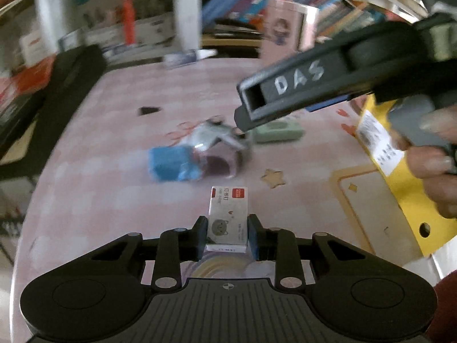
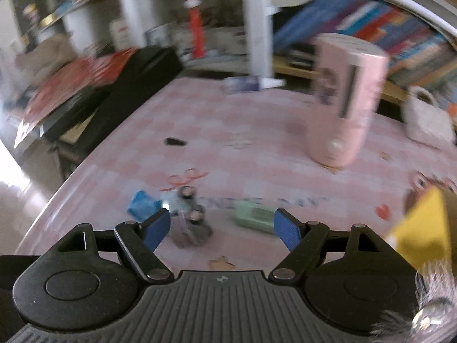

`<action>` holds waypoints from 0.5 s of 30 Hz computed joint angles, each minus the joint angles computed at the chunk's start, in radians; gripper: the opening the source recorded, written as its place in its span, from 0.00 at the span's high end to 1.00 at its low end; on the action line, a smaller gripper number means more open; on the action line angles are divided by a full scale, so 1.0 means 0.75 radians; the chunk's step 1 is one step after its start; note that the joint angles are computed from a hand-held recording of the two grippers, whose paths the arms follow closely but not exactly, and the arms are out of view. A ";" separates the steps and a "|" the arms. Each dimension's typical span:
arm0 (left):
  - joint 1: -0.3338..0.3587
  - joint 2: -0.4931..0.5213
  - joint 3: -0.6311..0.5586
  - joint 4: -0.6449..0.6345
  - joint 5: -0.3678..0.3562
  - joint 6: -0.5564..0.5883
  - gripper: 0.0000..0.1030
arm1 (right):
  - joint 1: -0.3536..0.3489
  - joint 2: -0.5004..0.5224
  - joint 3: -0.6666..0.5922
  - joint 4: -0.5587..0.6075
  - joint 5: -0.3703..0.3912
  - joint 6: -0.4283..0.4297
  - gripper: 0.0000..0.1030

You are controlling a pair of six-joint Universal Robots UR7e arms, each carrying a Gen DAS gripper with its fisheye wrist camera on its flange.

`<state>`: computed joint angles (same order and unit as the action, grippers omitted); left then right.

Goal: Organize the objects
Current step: 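Grasp the small white-and-red box with the left tool while the right tool grasps the grey toy car, then lift the small box and toy car off the table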

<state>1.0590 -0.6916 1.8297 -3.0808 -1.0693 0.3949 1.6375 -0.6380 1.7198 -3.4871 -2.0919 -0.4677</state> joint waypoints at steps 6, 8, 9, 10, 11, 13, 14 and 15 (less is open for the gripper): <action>0.005 -0.029 0.012 -0.038 0.094 -0.117 0.73 | 0.011 0.088 -0.147 0.204 -0.016 -0.173 0.39; 0.007 -0.033 0.011 -0.051 0.110 -0.132 0.73 | 0.009 0.111 -0.181 0.261 -0.035 -0.204 0.43; 0.008 -0.036 0.012 -0.057 0.118 -0.136 0.73 | 0.005 0.120 -0.194 0.279 -0.040 -0.210 0.45; 0.006 -0.040 0.017 -0.064 0.124 -0.144 0.73 | -0.001 0.125 -0.202 0.289 -0.034 -0.210 0.46; 0.005 -0.045 0.024 -0.069 0.128 -0.152 0.73 | -0.006 0.129 -0.209 0.294 -0.028 -0.207 0.49; 0.005 -0.053 0.029 -0.070 0.128 -0.167 0.73 | -0.018 0.133 -0.219 0.311 -0.006 -0.192 0.57; 0.006 -0.055 0.028 -0.069 0.126 -0.173 0.73 | -0.024 0.131 -0.217 0.317 0.011 -0.184 0.58; 0.007 -0.056 0.024 -0.067 0.123 -0.179 0.73 | -0.025 0.128 -0.214 0.314 0.013 -0.185 0.58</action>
<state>1.0639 -0.7333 1.8477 -3.1312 -0.9771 0.2606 1.6191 -0.5423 1.5591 -3.2516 -2.0821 -0.6063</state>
